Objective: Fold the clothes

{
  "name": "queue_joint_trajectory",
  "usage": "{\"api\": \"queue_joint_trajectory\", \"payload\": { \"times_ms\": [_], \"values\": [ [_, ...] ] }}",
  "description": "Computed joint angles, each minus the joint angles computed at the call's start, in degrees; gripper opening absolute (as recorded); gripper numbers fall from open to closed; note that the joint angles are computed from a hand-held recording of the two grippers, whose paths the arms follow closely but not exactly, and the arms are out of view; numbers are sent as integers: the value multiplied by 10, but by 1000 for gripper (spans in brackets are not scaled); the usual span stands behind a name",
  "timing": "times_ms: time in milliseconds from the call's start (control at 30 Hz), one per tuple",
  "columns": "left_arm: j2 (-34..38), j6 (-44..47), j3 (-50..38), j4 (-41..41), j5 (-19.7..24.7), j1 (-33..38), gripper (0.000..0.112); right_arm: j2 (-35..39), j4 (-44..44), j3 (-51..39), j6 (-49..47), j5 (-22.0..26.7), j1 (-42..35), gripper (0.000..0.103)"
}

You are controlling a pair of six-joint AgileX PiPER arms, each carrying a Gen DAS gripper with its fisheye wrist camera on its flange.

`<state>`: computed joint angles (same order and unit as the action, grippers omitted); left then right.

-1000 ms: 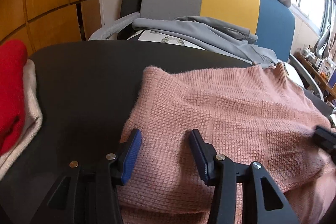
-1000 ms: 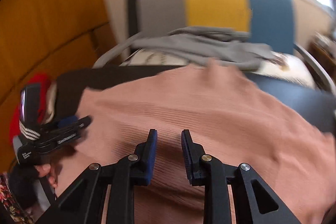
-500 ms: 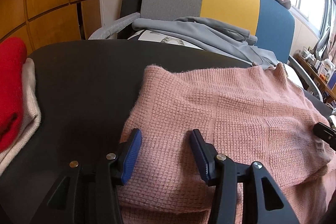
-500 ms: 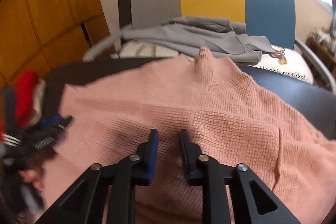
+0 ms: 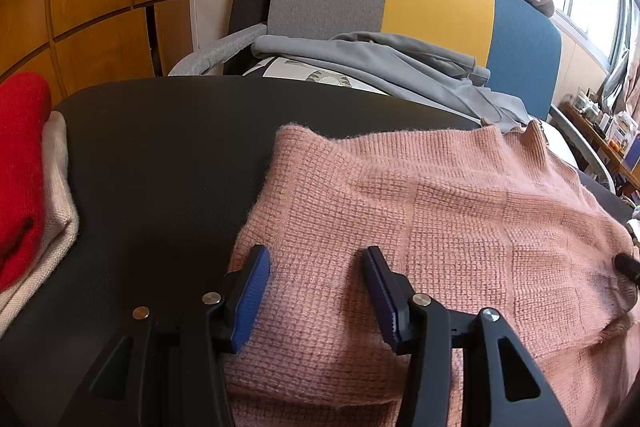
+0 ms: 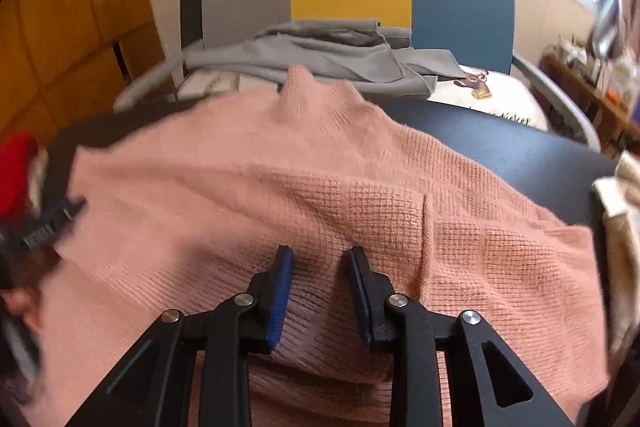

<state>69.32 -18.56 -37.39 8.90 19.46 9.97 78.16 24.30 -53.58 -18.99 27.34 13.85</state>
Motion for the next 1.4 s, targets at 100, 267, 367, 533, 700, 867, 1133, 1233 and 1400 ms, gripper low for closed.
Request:
{"api": "queue_joint_trajectory", "payload": {
  "times_ms": [100, 267, 367, 533, 700, 867, 1133, 1233, 1400],
  "values": [
    [0, -4, 0, 3, 0, -2, 50, 12, 34, -12, -23, -4, 17, 35],
    [-2, 58, 0, -58, -2, 12, 50, 43, -66, -10, 47, -23, 44, 35],
    [-3, 104, -6, -103, 8, 22, 50, 40, -95, -2, 76, -37, 52, 35],
    [-2, 46, -43, -58, 33, -30, 50, 38, -75, 6, 54, -47, 50, 38],
    [67, -55, -88, 75, 34, -150, 50, 55, 46, -41, -73, 37, 7, 42],
    [79, -146, -80, 170, 18, -180, 52, 104, 72, -163, -82, 69, -36, 46],
    [78, -103, -39, 124, -66, -136, 52, 406, -88, -564, 61, 238, -51, 49],
    [77, -45, -31, 63, -85, -124, 52, 473, -85, -659, 75, 285, -47, 52],
    [77, -11, -26, 28, -98, -117, 52, 500, -126, -700, 79, 283, -24, 35]
  ]
}}
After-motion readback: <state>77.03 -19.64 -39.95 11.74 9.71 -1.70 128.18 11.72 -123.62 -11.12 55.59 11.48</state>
